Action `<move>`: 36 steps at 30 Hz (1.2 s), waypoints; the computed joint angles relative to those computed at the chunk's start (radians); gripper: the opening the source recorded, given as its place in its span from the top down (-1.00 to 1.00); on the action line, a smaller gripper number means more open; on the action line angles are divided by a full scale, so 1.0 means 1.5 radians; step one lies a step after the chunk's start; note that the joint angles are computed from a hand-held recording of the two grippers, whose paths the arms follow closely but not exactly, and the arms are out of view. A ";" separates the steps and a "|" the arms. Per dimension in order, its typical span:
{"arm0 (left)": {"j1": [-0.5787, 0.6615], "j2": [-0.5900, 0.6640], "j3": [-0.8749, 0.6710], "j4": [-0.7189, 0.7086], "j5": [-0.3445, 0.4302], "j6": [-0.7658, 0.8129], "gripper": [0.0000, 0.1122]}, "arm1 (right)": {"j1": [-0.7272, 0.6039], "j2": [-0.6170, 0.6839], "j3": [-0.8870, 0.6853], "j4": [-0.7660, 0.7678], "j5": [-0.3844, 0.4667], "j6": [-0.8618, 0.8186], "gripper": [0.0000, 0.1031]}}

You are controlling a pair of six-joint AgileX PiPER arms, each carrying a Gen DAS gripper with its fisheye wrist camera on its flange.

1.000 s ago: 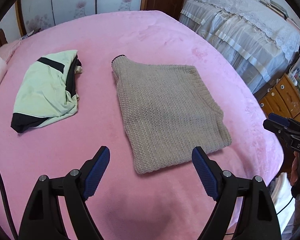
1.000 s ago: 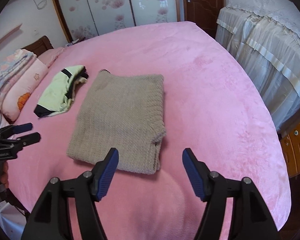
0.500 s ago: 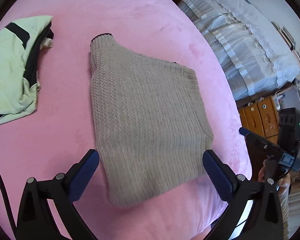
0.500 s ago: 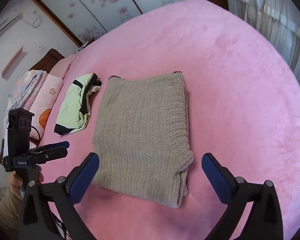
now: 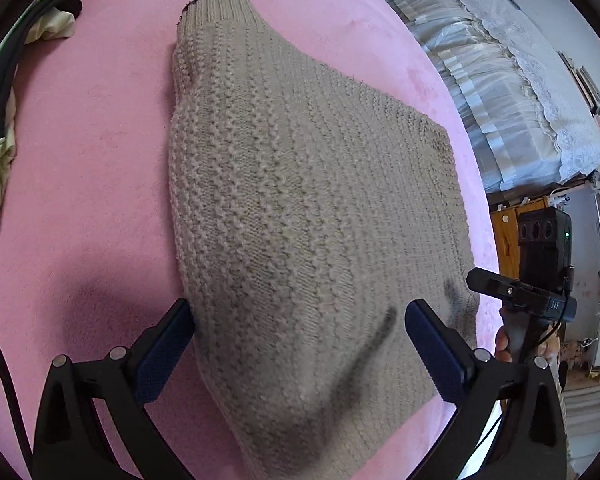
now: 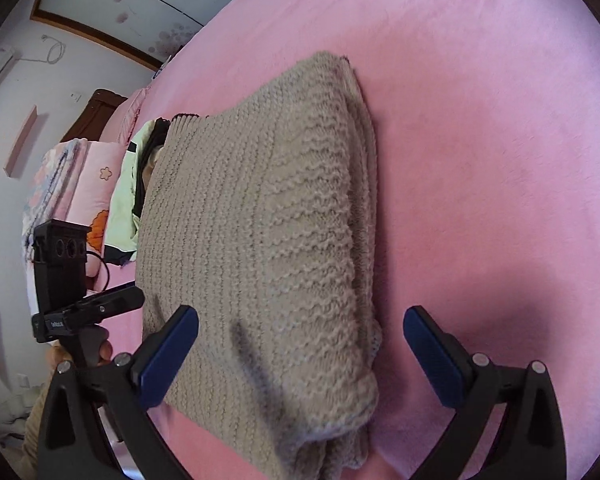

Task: Fold large clothes
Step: 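Grasp the folded cardigan with the left tool and lift it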

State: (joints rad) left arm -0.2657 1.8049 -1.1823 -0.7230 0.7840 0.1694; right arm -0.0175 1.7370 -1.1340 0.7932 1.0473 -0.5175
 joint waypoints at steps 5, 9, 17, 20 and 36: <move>0.017 0.047 0.009 -0.085 -0.007 0.073 -0.83 | 0.018 0.047 0.010 0.059 -0.016 -0.063 -1.00; 0.015 0.082 0.005 -0.143 -0.025 0.128 -0.83 | 0.039 0.080 -0.001 0.072 -0.033 -0.068 -1.00; 0.001 0.100 -0.003 -0.158 -0.044 0.146 -0.84 | 0.012 0.092 0.024 0.126 -0.016 -0.147 -1.00; -0.006 0.093 0.006 -0.154 -0.058 0.137 -0.84 | 0.020 0.083 0.028 0.114 -0.029 -0.138 -1.00; -0.190 0.001 -0.052 0.379 -0.126 -0.418 0.12 | 0.121 -0.066 0.086 0.040 -0.177 -0.018 -0.07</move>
